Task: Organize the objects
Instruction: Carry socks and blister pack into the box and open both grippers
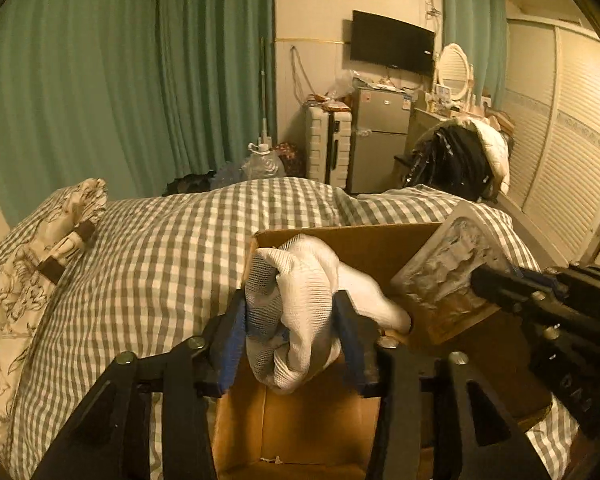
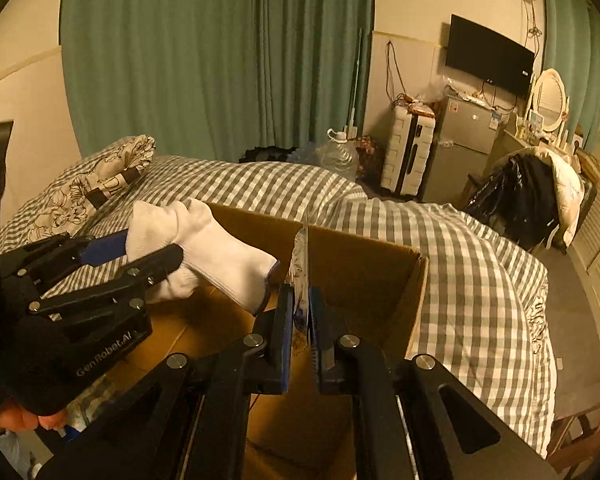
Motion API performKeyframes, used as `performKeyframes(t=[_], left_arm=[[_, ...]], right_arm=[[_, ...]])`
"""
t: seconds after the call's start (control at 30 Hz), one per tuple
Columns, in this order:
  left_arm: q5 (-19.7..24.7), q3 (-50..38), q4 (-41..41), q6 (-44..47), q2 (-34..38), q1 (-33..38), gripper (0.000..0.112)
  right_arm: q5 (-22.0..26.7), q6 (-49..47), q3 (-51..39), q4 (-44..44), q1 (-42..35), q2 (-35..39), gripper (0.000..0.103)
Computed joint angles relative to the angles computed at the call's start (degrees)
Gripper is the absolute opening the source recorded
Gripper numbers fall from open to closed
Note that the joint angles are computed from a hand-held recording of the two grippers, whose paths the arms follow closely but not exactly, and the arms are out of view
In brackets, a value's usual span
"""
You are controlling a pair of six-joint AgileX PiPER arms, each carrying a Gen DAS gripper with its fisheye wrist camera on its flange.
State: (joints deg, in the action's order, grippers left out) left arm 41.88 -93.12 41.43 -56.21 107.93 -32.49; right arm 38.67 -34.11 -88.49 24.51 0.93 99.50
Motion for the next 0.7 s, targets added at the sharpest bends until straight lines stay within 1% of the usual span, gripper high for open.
performKeyframes(t=[0.03, 0.1, 0.13, 0.17, 0.23, 0.27, 0.3, 0.37, 0.4, 0.47, 0.53, 0.63, 0.67, 0.7], left_arm=[[0.5, 0.6, 0.8, -1.4, -0.6, -0.5, 0.052], [1.4, 2.1, 2.5, -3.5, -2.3, -1.5, 0.072], [1.9, 3.3, 3.9, -4.8, -3.4, -2.2, 0.076], [2.9, 4.2, 5.6, -6.1, -4.7, -3.2, 0.083], [4.9, 5.1, 6.7, -5.9, -6.7, -4.4, 0.086], [6.2, 5.4, 7.1, -5.5, -8.1, -5.2, 0.089], [7.1, 5.7, 7.2, -5.1, -9.2, -5.8, 0.094], [9.3, 7.0, 8.2, -5.5, -12.4, -7.7, 0.100], [10.4, 7.7, 8.7, -5.7, -14.3, -8.9, 0.101], [12.6, 7.9, 8.7, -5.4, -16.9, -10.8, 0.103], [14.7, 8.3, 8.8, -5.4, -19.5, -12.7, 0.103], [17.8, 8.9, 8.7, -5.2, -23.2, -15.7, 0.103], [19.2, 9.2, 9.0, -5.3, -24.6, -17.1, 0.103], [20.5, 9.3, 9.4, -5.3, -25.4, -18.4, 0.103]], right_arm=[[-0.2, 0.2, 0.4, 0.0, 0.0, -0.5, 0.008], [0.0, 1.8, 0.5, -1.7, 0.0, -1.5, 0.026], [-0.6, 3.0, 1.4, -3.0, 0.0, -2.8, 0.051], [-1.2, 4.5, 2.1, -4.2, 0.0, -4.0, 0.068], [-1.1, 6.6, 3.1, -5.6, -0.5, -6.5, 0.069], [0.1, 7.6, 2.9, -6.0, -1.0, -7.7, 0.069], [1.2, 8.5, 2.7, -6.3, -1.4, -8.6, 0.070], [3.0, 9.3, 3.2, -6.5, -2.6, -12.1, 0.076], [3.7, 9.3, 3.7, -6.8, -3.0, -14.0, 0.078], [5.2, 9.2, 4.2, -7.3, -4.1, -17.8, 0.088], [6.1, 9.4, 5.3, -7.9, -4.7, -21.9, 0.094], [9.2, 9.5, 5.3, -8.3, -5.5, -27.0, 0.100], [10.1, 10.3, 5.1, -9.3, -5.2, -28.3, 0.103], [11.0, 11.9, 5.0, -11.3, -4.6, -29.9, 0.103]])
